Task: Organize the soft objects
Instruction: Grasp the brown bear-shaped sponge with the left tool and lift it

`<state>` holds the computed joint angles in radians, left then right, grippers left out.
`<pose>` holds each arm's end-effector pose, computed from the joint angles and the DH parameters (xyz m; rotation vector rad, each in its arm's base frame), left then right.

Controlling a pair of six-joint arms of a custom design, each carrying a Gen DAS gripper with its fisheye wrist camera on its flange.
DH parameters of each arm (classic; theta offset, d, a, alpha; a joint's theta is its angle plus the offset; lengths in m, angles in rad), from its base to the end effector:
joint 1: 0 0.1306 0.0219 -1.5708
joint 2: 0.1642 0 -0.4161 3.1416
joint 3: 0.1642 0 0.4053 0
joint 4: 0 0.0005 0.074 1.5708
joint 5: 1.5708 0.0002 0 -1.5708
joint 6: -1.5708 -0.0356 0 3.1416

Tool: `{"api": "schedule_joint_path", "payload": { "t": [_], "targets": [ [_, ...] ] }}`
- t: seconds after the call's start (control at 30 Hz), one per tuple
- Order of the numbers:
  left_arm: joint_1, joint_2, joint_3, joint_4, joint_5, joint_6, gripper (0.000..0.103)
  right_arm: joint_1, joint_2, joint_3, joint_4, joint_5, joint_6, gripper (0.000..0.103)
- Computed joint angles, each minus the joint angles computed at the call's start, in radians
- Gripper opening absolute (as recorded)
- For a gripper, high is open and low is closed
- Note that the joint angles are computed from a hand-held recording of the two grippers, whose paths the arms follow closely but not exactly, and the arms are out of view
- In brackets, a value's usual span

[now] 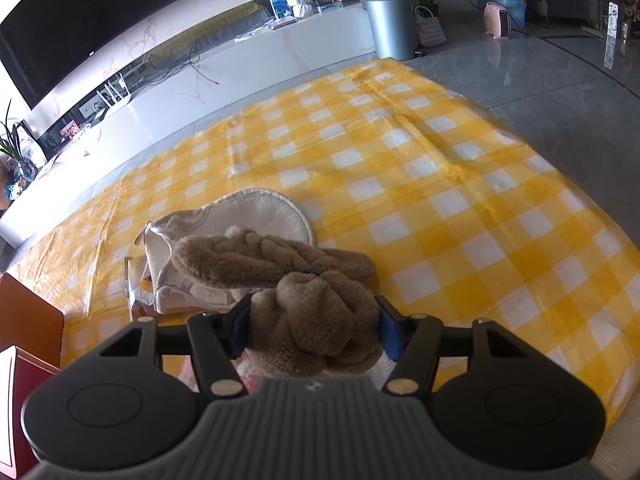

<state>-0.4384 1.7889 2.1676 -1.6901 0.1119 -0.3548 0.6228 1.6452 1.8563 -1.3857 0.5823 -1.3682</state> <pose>0.5247 -0.2509 0.5607 1.1327 2.6502 -0.1770 0.4636 0.3082 0.5241 1.0277 2.2245 0.0131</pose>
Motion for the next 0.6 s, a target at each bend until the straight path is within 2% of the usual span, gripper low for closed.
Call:
{"api": "schedule_joint_path", "payload": {
  "t": [0.07, 0.13, 0.2, 0.27, 0.37, 0.43, 0.53, 0.6],
  "targets": [
    [0.023, -0.039, -0.045, 0.041, 0.038, -0.015, 0.068, 0.006, -0.011, -0.003, 0.001, 0.024, -0.011, 0.061],
    [0.044, -0.047, -0.027, 0.047, 0.092, -0.026, 0.068, 0.011, -0.02, -0.006, -0.002, 0.041, -0.032, 0.061],
    [0.056, -0.091, -0.077, 0.109, 0.125, -0.069, 0.068, 0.018, -0.02, 0.001, -0.015, 0.053, -0.038, 0.061],
    [0.06, -0.147, -0.15, 0.202, 0.13, -0.135, 0.068, 0.022, -0.019, 0.007, -0.021, 0.061, -0.035, 0.061],
    [0.059, -0.202, -0.223, 0.302, 0.11, -0.154, 0.068, 0.028, -0.033, -0.005, -0.004, 0.095, -0.068, 0.056],
    [0.06, -0.208, -0.228, 0.319, 0.117, -0.147, 0.068, 0.034, -0.047, -0.013, 0.017, 0.121, -0.089, 0.055],
    [0.065, -0.185, -0.181, 0.288, 0.137, -0.137, 0.068, 0.049, -0.07, -0.022, 0.066, 0.163, -0.086, 0.055],
    [0.069, -0.176, -0.154, 0.281, 0.139, -0.127, 0.068, 0.063, -0.068, -0.002, 0.061, 0.185, -0.072, 0.055]
  ]
}}
